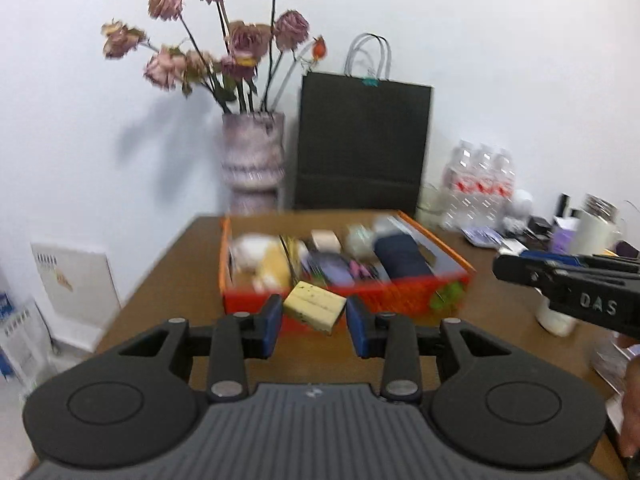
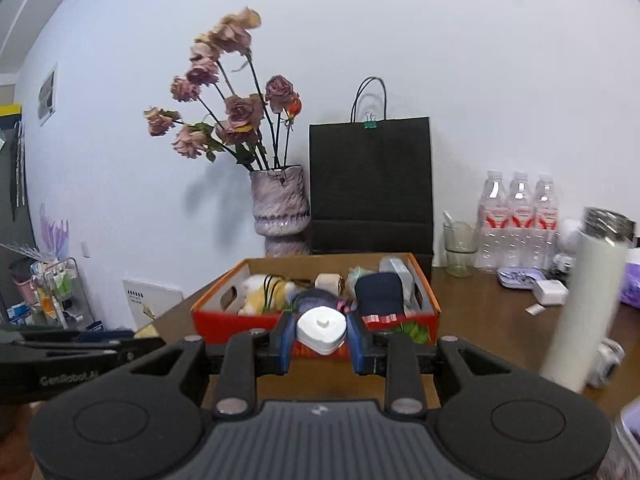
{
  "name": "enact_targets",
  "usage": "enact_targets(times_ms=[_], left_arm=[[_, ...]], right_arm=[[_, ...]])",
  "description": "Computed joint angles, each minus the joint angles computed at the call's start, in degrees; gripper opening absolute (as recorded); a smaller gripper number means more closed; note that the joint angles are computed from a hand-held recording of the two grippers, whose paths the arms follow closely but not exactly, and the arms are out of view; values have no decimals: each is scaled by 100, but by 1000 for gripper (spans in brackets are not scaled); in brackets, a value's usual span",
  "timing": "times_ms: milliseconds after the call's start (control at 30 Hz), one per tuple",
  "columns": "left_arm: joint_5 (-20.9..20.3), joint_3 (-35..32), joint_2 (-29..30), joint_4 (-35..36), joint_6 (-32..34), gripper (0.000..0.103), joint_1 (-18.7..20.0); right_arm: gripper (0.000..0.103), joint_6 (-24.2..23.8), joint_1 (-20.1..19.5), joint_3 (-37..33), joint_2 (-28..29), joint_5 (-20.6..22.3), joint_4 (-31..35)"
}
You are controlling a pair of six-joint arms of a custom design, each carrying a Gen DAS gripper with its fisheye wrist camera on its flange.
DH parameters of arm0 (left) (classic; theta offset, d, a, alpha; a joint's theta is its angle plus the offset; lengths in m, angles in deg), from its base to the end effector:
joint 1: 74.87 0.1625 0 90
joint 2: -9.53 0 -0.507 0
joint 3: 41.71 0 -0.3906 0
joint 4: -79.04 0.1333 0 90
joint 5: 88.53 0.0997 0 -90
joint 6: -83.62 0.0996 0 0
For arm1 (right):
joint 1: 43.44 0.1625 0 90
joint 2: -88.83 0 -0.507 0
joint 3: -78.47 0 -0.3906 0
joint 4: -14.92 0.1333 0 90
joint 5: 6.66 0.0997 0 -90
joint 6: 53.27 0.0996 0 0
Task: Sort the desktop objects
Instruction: 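Lower the soap bar and white case into the box and open both tools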
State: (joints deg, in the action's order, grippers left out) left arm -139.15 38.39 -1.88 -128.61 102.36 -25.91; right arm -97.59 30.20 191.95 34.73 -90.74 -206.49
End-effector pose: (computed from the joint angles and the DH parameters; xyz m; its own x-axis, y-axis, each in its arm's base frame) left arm -0.3524 -0.7041 -0.0764 -0.7111 0.2979 -0.6368 0.6965 0.4219 -0.5804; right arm -0.0372 -0.6365 0.3013 -0.7633 -0.0737 0.6418 -0.6239 0.3418 -0.7028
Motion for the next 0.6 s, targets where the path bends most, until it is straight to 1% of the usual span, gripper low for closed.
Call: enact_targets(times_ms=[33,67,100,133,167,233,267,300,367,400,433,467,533,567,600], left_arm=[[-12,-252,29,226,-40,35,56],[-112,-510,50,511,-69,35,123],[-229,-813,92,836,-127,35,200],[-232,-1092,146,1156,-195,35,255],[-245,-1368,209,1490,-233,35,316],[-148,-2123,437,2337,-374,35,461],[-104,-2425,523,2790,-461,35,527],[-34,-2804,655,3266,-572,35,601],[49,-3355,867,3921,-607,35,702],[89,-3664,989,4252,-661,35,749],[89,-3905,1075,4571,-719,35,790],[73,-4057,1120,4825,-831,36,825],[42,-4408,1234,5289,-1075,36,886],[36,-4561,1284,5448,-1159,44,910],[8,-4682,1310,5631,-1257,58,930]], right_arm=[[26,-3,86,-287,41,-134,319],[26,-40,171,-569,93,-299,657],[26,-58,259,-903,170,-506,1019],[27,-58,338,-1187,256,-740,1301],[27,-110,425,-1531,346,-1023,1764],[27,20,498,-2137,533,-1266,2531],[27,50,545,-2508,640,-1462,3100],[26,152,567,-2822,754,-1574,3514],[27,266,621,-3489,1014,-1877,4334],[27,345,640,-3763,1141,-2024,4630],[27,433,662,-4065,1286,-2201,4934],[27,492,680,-4395,1424,-2378,5377],[27,849,679,-4879,1634,-2605,6029],[27,970,680,-5106,1723,-2689,6343],[27,1127,677,-5347,1811,-2760,6688]])
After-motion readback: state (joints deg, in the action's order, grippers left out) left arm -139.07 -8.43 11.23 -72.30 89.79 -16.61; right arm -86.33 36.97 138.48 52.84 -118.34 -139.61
